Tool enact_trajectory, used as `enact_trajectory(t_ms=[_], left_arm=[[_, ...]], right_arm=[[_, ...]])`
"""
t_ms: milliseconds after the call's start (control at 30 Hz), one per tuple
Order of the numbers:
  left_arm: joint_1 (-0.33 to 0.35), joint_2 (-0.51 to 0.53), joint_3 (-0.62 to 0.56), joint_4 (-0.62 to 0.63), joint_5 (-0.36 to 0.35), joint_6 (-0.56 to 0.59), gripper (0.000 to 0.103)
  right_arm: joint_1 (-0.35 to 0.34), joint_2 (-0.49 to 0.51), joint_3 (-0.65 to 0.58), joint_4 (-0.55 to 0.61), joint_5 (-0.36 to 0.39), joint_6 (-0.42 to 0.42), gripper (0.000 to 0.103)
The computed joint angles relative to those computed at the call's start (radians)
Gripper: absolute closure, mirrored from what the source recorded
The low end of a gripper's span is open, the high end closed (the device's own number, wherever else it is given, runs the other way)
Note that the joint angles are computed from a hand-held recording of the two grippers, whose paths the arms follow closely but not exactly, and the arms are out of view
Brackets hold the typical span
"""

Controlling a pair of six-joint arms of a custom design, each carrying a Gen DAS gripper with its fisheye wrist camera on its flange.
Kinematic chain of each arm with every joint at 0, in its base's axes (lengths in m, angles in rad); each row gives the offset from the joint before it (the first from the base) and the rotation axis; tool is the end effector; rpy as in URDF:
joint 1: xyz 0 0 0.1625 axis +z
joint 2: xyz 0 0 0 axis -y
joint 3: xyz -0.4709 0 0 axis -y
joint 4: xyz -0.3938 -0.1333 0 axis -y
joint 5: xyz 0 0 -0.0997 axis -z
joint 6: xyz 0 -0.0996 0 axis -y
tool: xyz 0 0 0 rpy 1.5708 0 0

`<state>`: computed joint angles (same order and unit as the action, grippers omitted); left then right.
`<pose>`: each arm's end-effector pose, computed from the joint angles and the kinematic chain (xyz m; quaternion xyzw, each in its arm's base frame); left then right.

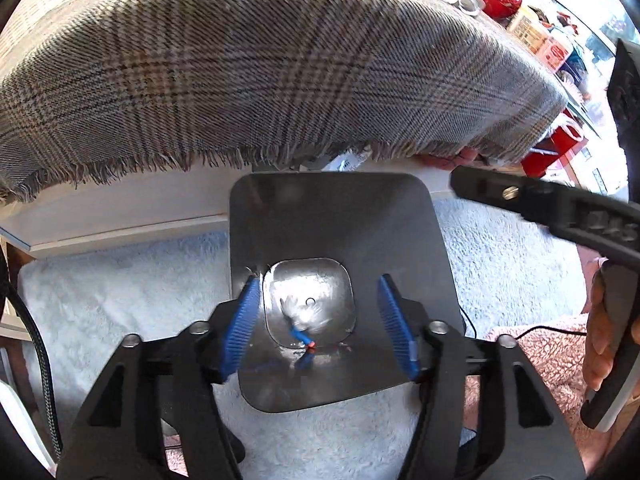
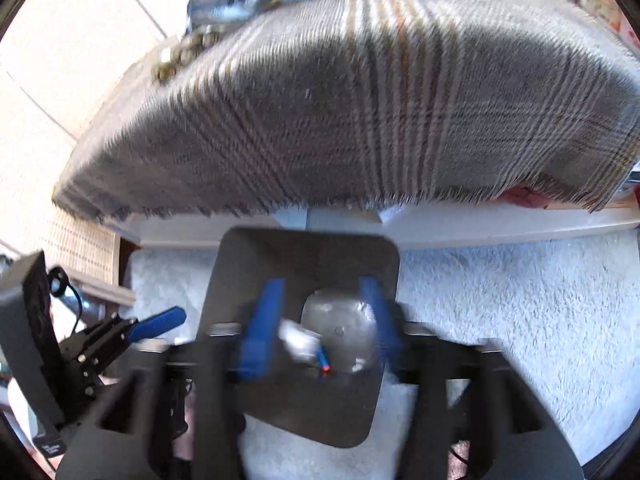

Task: Collect trash
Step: 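Lower the plastic bag into the bin and open the left tool while the right drops the marker, then move both open tools back over the trash on the table, then grasp the olive cylinders with the left tool while the right tool grasps the clear blister pack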

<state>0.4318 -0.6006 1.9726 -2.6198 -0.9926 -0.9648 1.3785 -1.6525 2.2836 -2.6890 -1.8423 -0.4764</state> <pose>-0.4067 -0.3941 -0.0682 0.1280 0.9385 -0.1679 0.2734 0.0258 -0.4253 0.3613 0.1038 -0.9565 0.1826 0.2025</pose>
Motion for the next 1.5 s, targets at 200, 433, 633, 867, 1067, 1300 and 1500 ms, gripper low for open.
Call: enact_trajectory(t_ms=[200,433,633,867,1067,1300,1500], left_arm=[[-0.005,-0.035,0.008,-0.004,0.047,-0.015,0.02],[-0.01,-0.064,-0.051,0.081,0.104,0.023,0.02],[0.02,-0.083,-0.1,0.083,0.156,0.082,0.02],[0.079,-0.061,-0.199,0.088,0.236,0.211,0.021],[0.126,-0.038,-0.252,0.083,0.244,0.265,0.025],[0.147,-0.004,-0.295,0.043,0.247,0.336,0.025],[0.158,0.016,-0.319,0.011,0.244,0.403,0.025]], right_arm=[[0.008,-0.012,-0.02,-0.045,0.035,0.01,0.012],[0.057,0.004,-0.097,-0.034,0.033,0.021,0.006],[0.11,0.07,-0.191,-0.078,-0.043,-0.027,0.005],[0.102,0.144,-0.278,-0.144,-0.038,-0.064,0.005],[0.095,0.212,-0.335,-0.172,-0.058,-0.113,0.005],[0.078,0.258,-0.372,-0.148,-0.034,-0.122,0.005],[0.079,0.285,-0.382,-0.141,-0.034,-0.13,0.005]])
